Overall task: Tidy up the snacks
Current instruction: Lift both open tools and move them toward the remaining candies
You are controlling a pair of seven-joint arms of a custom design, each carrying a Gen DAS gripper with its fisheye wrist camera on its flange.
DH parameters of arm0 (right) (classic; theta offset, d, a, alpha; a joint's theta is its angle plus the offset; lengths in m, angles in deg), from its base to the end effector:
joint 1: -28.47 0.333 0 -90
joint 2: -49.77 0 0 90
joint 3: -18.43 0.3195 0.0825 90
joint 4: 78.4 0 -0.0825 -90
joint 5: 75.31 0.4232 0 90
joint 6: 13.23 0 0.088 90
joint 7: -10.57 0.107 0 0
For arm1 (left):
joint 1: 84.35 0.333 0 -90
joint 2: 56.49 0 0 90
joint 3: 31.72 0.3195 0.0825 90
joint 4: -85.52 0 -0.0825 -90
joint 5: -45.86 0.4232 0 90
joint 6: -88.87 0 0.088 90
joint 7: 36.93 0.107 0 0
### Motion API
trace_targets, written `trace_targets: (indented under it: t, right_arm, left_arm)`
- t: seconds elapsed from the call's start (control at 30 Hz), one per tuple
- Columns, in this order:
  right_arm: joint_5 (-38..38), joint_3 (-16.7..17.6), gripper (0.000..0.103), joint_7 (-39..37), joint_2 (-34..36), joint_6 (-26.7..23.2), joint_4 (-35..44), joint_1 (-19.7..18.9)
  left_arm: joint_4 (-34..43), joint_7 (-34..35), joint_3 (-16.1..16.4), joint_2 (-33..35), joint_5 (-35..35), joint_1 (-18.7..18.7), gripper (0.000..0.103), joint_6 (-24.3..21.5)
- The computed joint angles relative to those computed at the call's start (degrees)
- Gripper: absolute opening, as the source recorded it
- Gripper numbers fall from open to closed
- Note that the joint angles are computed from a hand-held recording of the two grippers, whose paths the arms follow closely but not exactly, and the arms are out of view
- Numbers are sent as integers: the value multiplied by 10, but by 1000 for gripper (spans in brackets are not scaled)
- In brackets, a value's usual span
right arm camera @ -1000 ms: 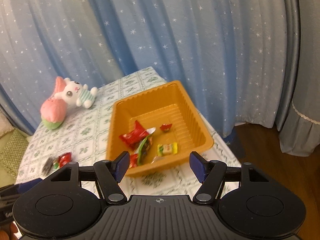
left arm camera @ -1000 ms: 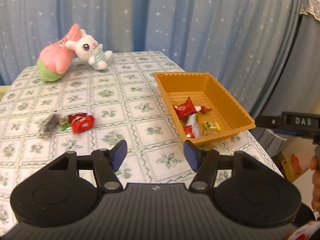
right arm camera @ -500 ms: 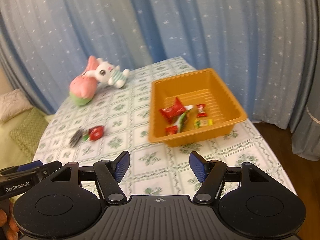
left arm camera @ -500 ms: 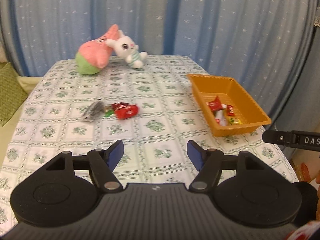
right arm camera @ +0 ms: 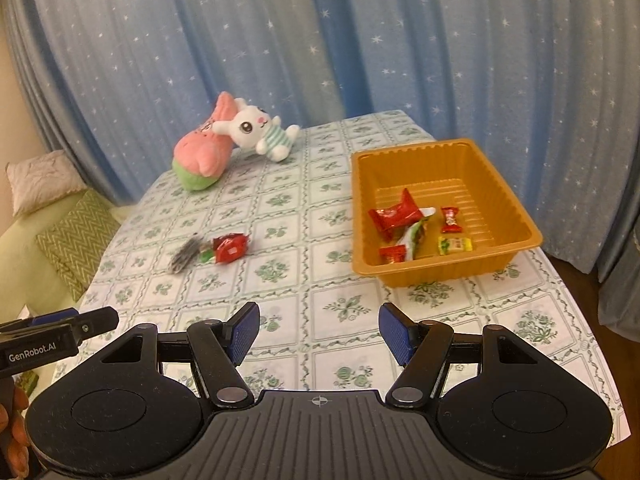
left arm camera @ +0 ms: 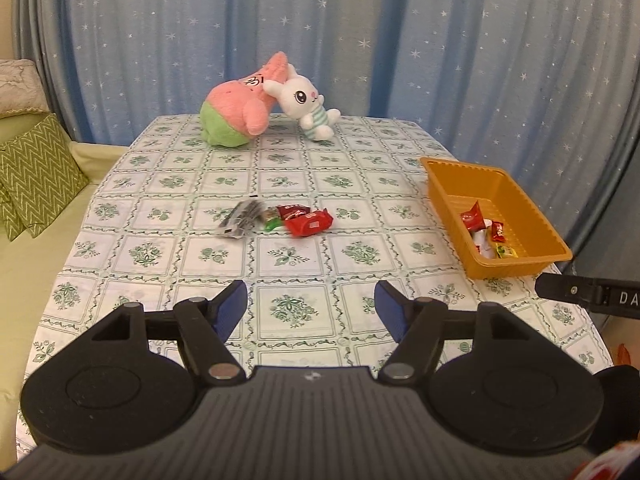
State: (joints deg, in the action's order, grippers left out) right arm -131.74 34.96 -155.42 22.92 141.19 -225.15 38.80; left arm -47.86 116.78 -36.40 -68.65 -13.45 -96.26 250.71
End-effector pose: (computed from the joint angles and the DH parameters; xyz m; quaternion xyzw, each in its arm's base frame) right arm 0.4026 0.2370 0.4524 -0.4431 0.7821 -0.2731 0.3427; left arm 0.5311 -0.1145 0.4693 -0.4533 0.7818 -0.3911 0.1741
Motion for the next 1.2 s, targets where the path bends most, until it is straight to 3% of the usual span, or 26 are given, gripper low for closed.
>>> trace_targets:
  t: [0.63, 0.93, 1.2]
  right_arm:
    - [-58, -24, 66, -4, 107, 19, 78, 10]
    - [-141, -66, 66, 15, 204, 39, 157, 26]
    - [-207, -121, 66, 16, 306, 88, 243, 47]
  left_arm:
    - [43, -14, -8, 56, 17, 24, 70, 14]
    - [113, -13, -31, 135, 37, 52, 70, 23]
    - [195, -32, -63, 225, 85, 83, 70, 32]
